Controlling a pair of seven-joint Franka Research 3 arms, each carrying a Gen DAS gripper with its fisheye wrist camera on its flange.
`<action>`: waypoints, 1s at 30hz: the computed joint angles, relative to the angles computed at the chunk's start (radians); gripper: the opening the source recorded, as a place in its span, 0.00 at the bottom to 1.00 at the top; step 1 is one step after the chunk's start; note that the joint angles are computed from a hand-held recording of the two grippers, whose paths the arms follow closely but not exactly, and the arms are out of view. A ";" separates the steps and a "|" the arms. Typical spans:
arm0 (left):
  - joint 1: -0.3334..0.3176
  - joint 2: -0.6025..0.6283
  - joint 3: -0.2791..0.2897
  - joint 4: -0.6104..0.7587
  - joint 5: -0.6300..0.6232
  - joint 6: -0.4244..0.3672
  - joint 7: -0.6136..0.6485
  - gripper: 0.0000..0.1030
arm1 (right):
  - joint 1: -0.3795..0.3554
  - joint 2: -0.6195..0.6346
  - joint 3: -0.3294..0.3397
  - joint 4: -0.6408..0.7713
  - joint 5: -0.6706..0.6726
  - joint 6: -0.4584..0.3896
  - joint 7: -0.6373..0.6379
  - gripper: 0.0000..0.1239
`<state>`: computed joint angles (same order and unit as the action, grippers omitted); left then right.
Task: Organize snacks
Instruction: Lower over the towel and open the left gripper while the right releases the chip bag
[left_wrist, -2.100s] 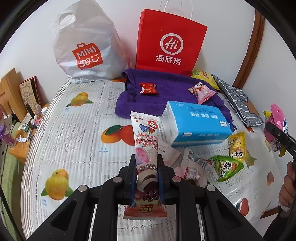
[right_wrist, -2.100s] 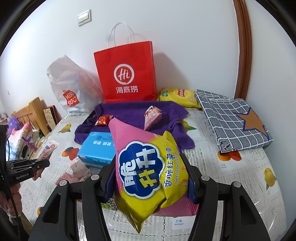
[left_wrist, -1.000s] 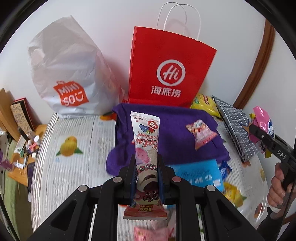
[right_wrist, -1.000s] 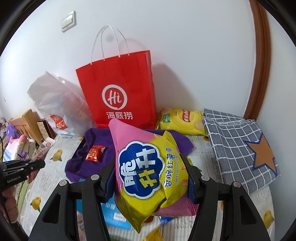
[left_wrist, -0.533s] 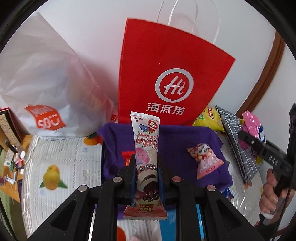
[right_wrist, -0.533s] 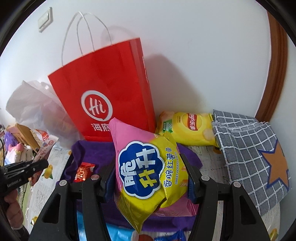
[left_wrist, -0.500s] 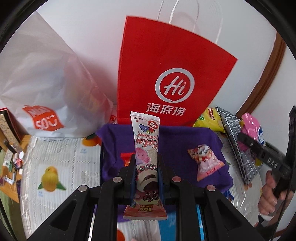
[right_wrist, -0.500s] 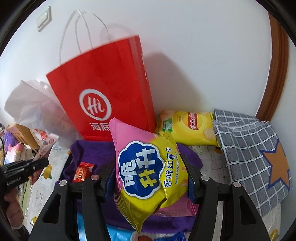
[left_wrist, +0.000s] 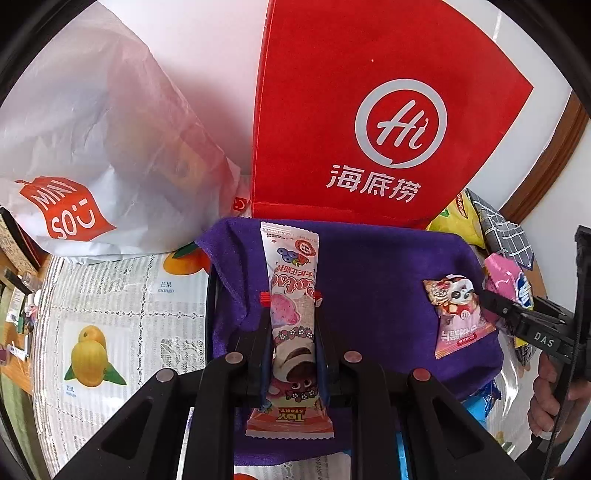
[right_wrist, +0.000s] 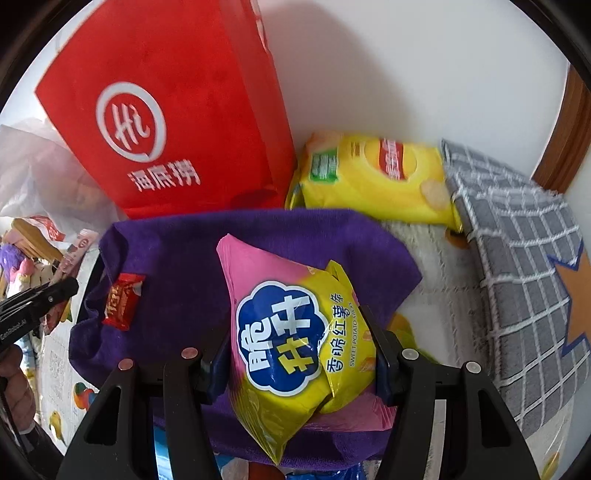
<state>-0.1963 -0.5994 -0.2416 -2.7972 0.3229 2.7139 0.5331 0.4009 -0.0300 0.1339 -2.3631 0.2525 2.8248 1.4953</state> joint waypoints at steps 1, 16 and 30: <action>-0.001 0.003 0.001 0.000 -0.001 0.003 0.001 0.18 | 0.001 0.005 -0.001 0.005 0.010 -0.012 -0.010 0.48; -0.086 0.129 0.070 0.028 -0.139 0.065 0.118 0.18 | 0.009 0.013 -0.003 0.029 0.166 -0.068 -0.158 0.51; -0.077 0.178 0.054 0.056 -0.183 0.049 0.151 0.19 | 0.015 -0.015 0.002 0.027 0.091 -0.116 -0.126 0.57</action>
